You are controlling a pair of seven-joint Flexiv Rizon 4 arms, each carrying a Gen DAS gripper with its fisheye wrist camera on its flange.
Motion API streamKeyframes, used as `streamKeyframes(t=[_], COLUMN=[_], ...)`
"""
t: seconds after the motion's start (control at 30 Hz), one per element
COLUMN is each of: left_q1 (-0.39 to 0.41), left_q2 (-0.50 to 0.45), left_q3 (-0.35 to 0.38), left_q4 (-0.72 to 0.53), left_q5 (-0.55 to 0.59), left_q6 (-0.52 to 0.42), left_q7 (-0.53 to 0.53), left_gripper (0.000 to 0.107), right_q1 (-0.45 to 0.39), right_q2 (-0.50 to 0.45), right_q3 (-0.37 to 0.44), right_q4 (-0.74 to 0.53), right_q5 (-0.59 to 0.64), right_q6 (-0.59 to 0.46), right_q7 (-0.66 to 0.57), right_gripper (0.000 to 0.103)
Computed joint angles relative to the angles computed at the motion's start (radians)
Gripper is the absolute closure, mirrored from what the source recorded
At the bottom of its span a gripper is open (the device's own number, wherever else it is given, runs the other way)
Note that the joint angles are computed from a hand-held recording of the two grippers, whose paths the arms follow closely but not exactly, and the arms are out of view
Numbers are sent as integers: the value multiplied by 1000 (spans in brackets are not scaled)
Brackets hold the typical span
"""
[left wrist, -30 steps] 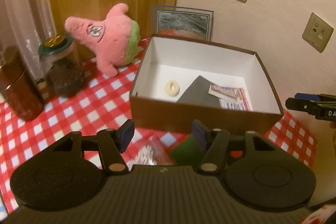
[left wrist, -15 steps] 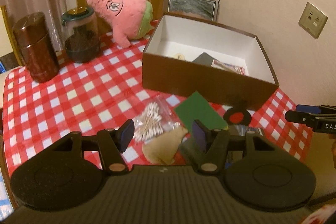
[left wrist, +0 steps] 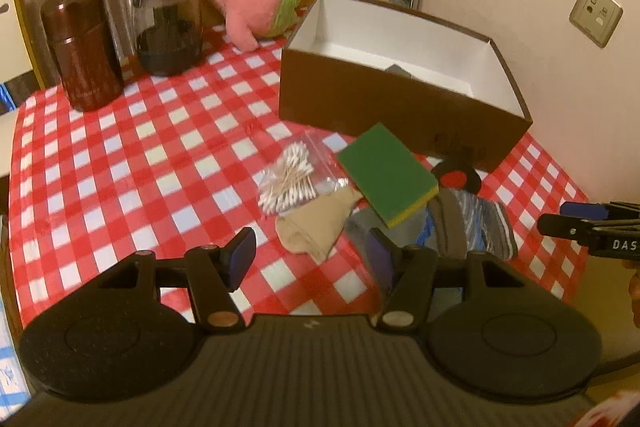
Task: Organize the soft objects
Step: 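Move both grippers back toward the remaining pile on the table, then grasp the grey-blue striped knit sock with the right gripper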
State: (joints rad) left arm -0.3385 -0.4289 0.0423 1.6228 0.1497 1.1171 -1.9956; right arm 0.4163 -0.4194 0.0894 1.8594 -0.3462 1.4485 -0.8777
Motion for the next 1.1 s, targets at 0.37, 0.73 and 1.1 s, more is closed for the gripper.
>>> streamKeyframes(t=[0.37, 0.73, 1.1], left_q1=[-10, -17, -14], left_q2=[-14, -31, -54], left_q3=[-12, -1, 10], left_q4=[16, 17, -7], left_q5=[-1, -11, 1], left_q6=[-20, -18, -39], left_q7=[6, -6, -27], left_gripper=[48, 48, 48], right_q1=[12, 55, 24], right_q2=[-33, -94, -174], right_q3=[23, -22, -2], right_q4=[-19, -68, -162], right_q5=[2, -9, 21], right_q6=[-44, -69, -111], right_q7=[-26, 12, 17], right_gripper=[32, 32, 32])
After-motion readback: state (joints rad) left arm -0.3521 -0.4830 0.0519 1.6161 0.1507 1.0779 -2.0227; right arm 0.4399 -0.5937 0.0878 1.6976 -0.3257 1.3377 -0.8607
